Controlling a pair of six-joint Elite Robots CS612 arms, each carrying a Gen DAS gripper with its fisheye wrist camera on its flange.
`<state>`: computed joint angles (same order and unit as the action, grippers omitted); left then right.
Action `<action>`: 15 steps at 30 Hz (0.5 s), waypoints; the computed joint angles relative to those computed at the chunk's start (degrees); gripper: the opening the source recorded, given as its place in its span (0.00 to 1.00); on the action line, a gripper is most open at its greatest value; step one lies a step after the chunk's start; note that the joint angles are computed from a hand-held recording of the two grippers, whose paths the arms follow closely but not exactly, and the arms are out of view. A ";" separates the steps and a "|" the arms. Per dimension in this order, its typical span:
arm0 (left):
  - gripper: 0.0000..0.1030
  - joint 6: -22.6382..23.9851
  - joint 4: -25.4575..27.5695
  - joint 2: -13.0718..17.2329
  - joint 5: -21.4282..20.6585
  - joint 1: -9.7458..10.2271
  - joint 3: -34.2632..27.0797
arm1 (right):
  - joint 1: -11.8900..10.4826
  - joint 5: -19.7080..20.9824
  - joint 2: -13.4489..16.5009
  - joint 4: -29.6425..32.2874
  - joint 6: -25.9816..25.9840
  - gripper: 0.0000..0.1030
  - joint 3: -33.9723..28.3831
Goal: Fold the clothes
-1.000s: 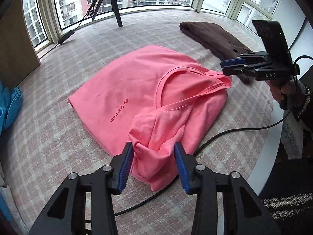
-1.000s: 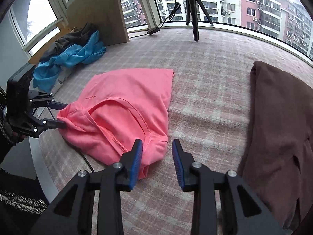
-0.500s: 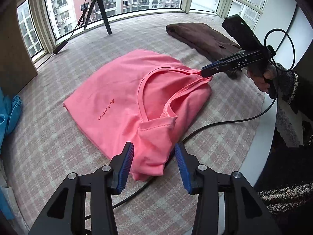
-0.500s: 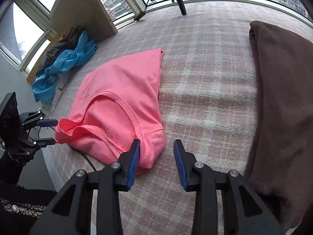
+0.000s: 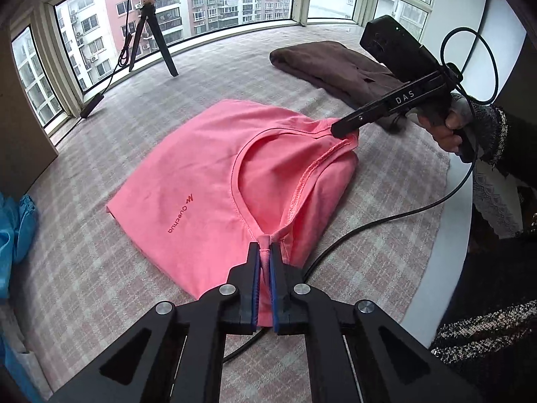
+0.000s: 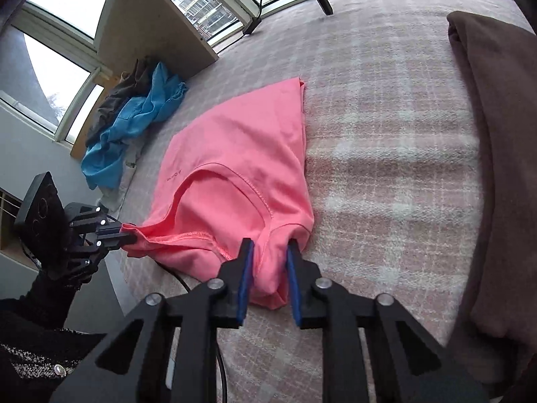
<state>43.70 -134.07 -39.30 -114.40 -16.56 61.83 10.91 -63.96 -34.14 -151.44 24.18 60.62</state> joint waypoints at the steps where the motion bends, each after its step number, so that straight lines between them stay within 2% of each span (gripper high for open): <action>1: 0.04 0.34 -0.48 -0.18 -0.05 0.20 -0.19 | 0.19 0.02 -0.24 -0.64 -0.15 0.08 -0.16; 5: 0.04 2.19 -4.51 -1.50 1.54 0.79 -0.05 | 1.10 -0.55 -1.51 -1.94 -2.17 0.07 -1.31; 7: 0.04 2.77 -4.61 -2.02 0.26 1.04 0.49 | 1.40 -1.25 -1.88 -0.66 -3.19 0.07 -1.88; 8: 0.07 3.36 -2.20 -2.07 -1.32 1.16 0.51 | 1.54 -1.98 -1.93 0.71 -3.63 0.07 -1.99; 10: 0.20 6.82 2.49 -2.51 -0.48 0.67 1.88 | 1.90 -4.50 -2.06 5.05 -5.04 0.07 -2.28; 12: 0.21 9.38 4.22 -3.03 2.31 0.30 3.85 | 2.47 -9.85 -1.94 13.36 -7.41 0.10 -3.16; 13: 0.21 9.84 5.26 -3.19 3.06 0.35 4.47 | 2.57 -11.02 -1.97 15.65 -8.02 0.10 -3.14; 15: 0.21 9.35 6.33 -3.22 4.32 0.60 5.03 | 2.25 -8.76 -2.79 14.37 -7.96 0.12 -1.37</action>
<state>53.05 -127.74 -42.52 -110.09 -15.96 66.86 13.16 -72.72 -36.93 -137.07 16.22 59.25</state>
